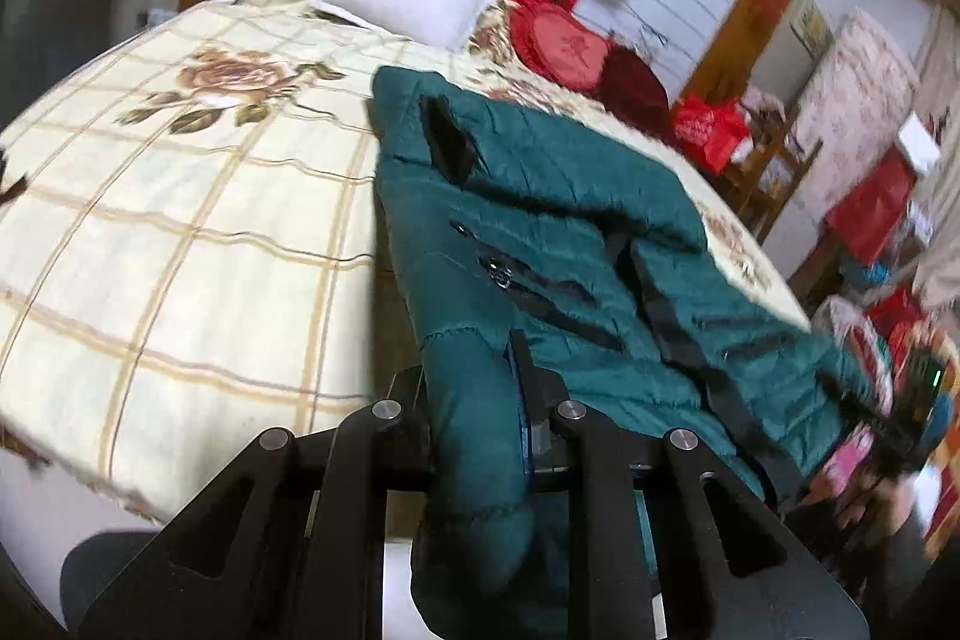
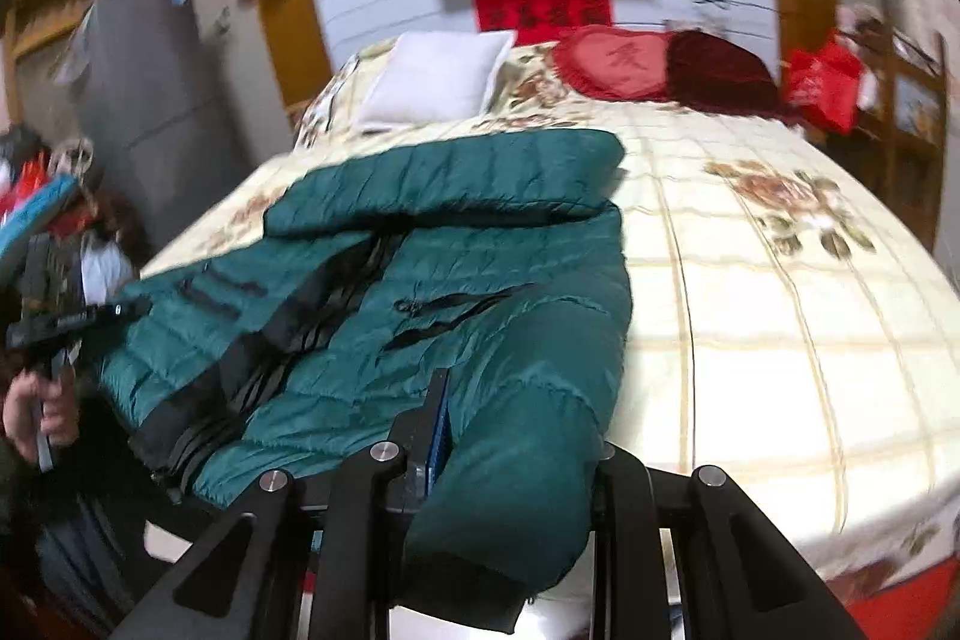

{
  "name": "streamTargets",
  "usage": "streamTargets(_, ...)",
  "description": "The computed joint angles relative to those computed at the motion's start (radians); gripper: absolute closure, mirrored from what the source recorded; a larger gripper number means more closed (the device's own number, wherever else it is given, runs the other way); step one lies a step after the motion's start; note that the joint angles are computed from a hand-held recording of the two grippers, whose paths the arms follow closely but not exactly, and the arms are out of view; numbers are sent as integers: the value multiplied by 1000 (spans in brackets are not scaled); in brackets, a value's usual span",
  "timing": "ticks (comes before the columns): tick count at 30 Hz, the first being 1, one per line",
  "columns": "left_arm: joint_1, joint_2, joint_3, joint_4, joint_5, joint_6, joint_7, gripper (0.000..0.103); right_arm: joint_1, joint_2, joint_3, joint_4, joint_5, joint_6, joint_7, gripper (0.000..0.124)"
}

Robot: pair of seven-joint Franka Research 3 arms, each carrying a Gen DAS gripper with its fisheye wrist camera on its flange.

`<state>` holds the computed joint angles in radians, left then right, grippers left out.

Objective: Fold large clothes

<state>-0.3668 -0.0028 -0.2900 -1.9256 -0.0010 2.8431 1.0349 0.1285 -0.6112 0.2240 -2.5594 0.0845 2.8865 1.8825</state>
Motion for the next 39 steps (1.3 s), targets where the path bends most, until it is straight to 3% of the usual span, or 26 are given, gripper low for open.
streamTargets(4,9,-48,8,-36,25,23,-78,87,-34,-52,49,-32,-4,42,68,100)
streamTargets(10,10,-100,16,-70,49,81,-146,87,-166,-90,159,20,-89,18,178,100)
streamTargets(17,9,-134,25,-60,79,142,-161,87,-266,-141,197,60,-154,44,289,100)
streamTargets(21,60,-83,-8,41,248,175,-274,87,-285,-110,180,109,-158,90,291,100)
streamTargets(23,129,-40,-39,127,523,196,-513,87,-295,-47,167,157,-141,144,295,100)
streamTargets(25,120,19,-5,247,734,157,-695,87,-350,7,197,209,-116,185,309,100)
streamTargets(26,127,47,-11,289,734,128,-690,87,-386,43,216,242,-135,204,338,100)
streamTargets(28,163,132,-60,376,529,86,-525,87,-403,137,223,312,-126,225,343,100)
streamTargets(29,137,142,-33,382,465,78,-478,87,-413,176,234,343,-126,226,357,100)
streamTargets(32,91,145,13,346,471,61,-467,87,-495,243,314,414,-200,168,425,100)
streamTargets(35,63,124,35,271,445,60,-445,87,-514,238,334,389,-247,186,501,101)
streamTargets(37,66,110,25,219,365,62,-388,87,-502,233,319,370,-259,191,535,101)
streamTargets(39,55,83,33,172,363,60,-399,87,-509,231,314,363,-281,186,573,101)
